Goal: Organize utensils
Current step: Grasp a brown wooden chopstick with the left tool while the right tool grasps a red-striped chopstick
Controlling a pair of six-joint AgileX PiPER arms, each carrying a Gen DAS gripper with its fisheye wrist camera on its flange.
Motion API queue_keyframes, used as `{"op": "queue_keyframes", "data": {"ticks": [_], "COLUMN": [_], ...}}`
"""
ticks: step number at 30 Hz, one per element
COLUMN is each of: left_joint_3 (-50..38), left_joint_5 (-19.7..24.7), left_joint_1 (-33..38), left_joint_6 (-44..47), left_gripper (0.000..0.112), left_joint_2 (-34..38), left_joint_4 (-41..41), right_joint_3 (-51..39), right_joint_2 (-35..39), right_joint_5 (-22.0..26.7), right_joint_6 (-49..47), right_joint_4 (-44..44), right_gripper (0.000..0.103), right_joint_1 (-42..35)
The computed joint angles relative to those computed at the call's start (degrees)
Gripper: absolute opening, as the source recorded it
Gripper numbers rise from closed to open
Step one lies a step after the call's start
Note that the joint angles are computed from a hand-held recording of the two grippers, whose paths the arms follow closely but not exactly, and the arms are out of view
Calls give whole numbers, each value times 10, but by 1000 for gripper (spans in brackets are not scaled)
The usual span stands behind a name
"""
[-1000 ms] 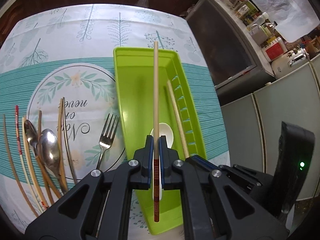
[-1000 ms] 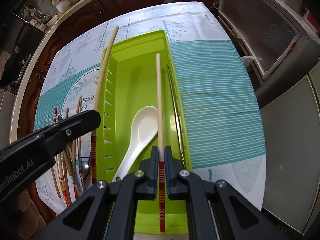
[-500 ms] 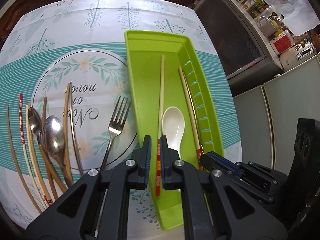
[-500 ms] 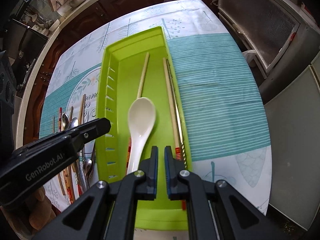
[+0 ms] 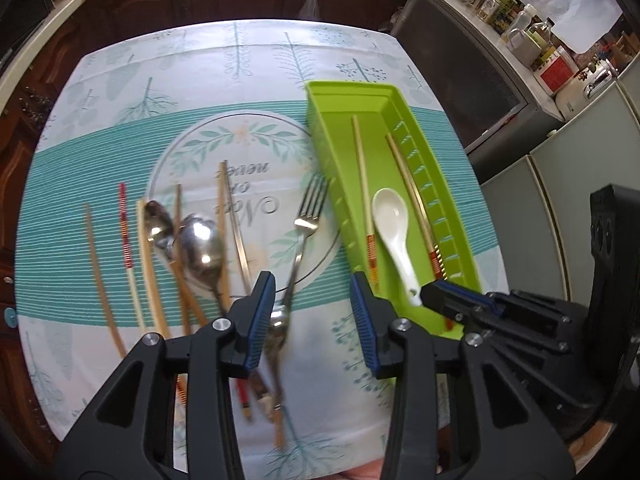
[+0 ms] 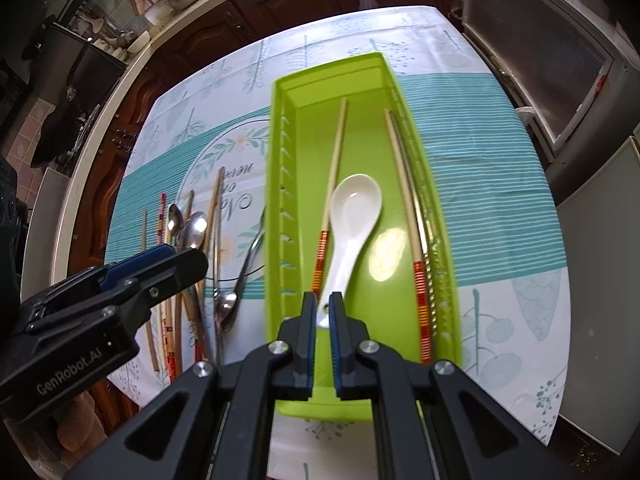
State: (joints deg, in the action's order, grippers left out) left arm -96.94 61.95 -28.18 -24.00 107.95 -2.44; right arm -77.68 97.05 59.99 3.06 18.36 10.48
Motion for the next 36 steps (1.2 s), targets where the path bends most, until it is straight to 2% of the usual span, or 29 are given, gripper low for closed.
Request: {"op": "queue_keyframes", "data": {"ticks": [7,11,15,17,19,27,32,36], "left_joint_3": [131,184,224,239,256,302,290,281], "left_joint_5": [-12,-18,-30,-33,-40,-74,-76,-69], "left_joint_1": [61,114,174,207,232,277,266,249], "left_joint_6": [67,83,101,119,134,146,117,92], "left_gripper": [41,49,53,61,62,59,41,38], "left_joint_2": [-108,-159,-186,-185,-181,-129,-101,-86], "left_joint_4": [-15,-11,-9,-24,-34,-51,-26,3], "right_joint_3": [-20,-37,-66,-82,-98,-154,-178,-190], "right_joint_2": [0,9,30,44,59,123,148,157], "right_joint_5": [9,17,25,28,31,42,48,51], "right_joint_6": [13,18,32,36,43,71,80,82], "right_joint_4": [4,10,12,19,21,32,28,26], "right_gripper": [6,6,6,7,7,7,7,7], "right_joint_1": [51,82,120,137,155,196,207,212]}}
